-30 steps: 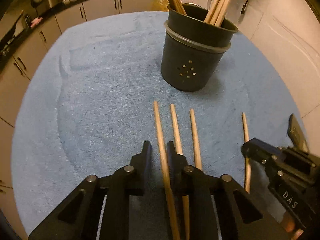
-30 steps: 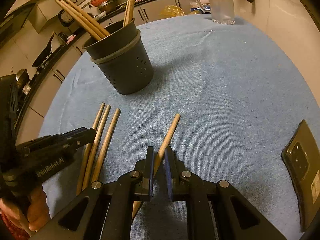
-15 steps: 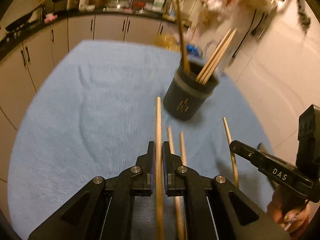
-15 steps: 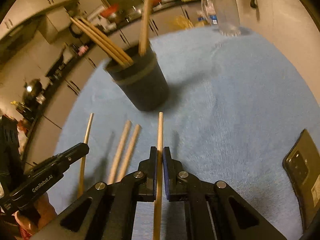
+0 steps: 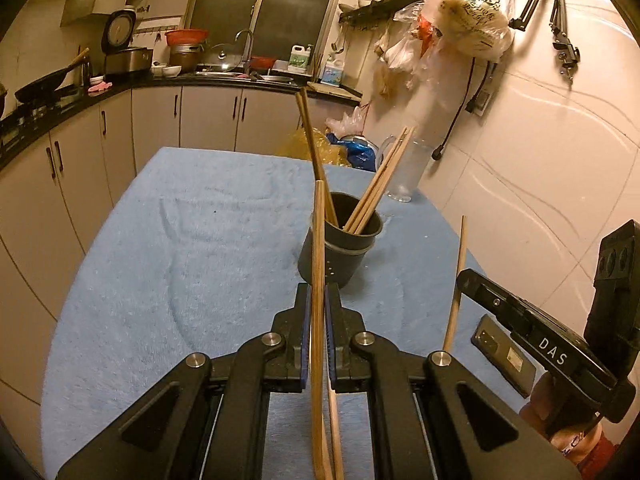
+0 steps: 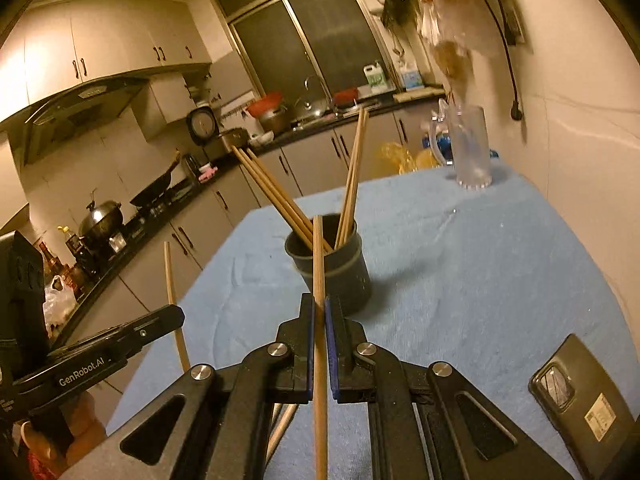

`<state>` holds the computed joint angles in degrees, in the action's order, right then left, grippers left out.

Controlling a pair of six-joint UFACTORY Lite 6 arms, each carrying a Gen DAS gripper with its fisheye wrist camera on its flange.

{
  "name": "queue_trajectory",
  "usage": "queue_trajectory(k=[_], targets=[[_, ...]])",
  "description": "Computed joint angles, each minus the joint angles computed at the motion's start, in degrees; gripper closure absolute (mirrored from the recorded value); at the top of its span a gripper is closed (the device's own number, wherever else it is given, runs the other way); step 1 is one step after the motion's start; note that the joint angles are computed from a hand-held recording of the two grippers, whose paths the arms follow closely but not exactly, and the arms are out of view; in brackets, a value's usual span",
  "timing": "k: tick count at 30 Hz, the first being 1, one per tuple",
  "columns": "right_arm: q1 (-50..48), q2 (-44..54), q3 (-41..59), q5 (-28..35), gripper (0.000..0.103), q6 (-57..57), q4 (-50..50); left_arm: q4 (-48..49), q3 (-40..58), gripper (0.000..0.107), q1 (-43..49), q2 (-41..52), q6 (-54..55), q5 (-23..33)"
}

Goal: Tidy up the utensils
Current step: 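Lift both held chopsticks upright over the grey cup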

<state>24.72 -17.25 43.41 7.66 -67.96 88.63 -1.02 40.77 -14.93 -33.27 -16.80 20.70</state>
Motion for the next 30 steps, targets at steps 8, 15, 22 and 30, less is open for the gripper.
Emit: queue_trajectory(k=[8, 15, 22, 30], targets=[[-0.8, -2.3, -1.1, 0.5, 0.097, -5.4, 5.2, 3.6, 0.1, 0.101, -1.3, -1.4, -3.9, 0.4], [-0.8, -4.1, -1.4, 0.3, 0.097, -2.9, 2.6, 4.4, 0.3, 0.101, -1.7, -1.7, -5.0, 0.5], [-1.3, -4.4, -1.4, 0.8, 0.097, -2.3, 1.9, 5.1, 0.6, 0.101, -2.0, -1.9, -5.9, 0.9], [-1.6, -4.9, -1.2, 1.0, 0.097, -1.1, 0.8, 4.5, 0.9, 0.101, -1.9, -2.3, -5.5, 1.3]])
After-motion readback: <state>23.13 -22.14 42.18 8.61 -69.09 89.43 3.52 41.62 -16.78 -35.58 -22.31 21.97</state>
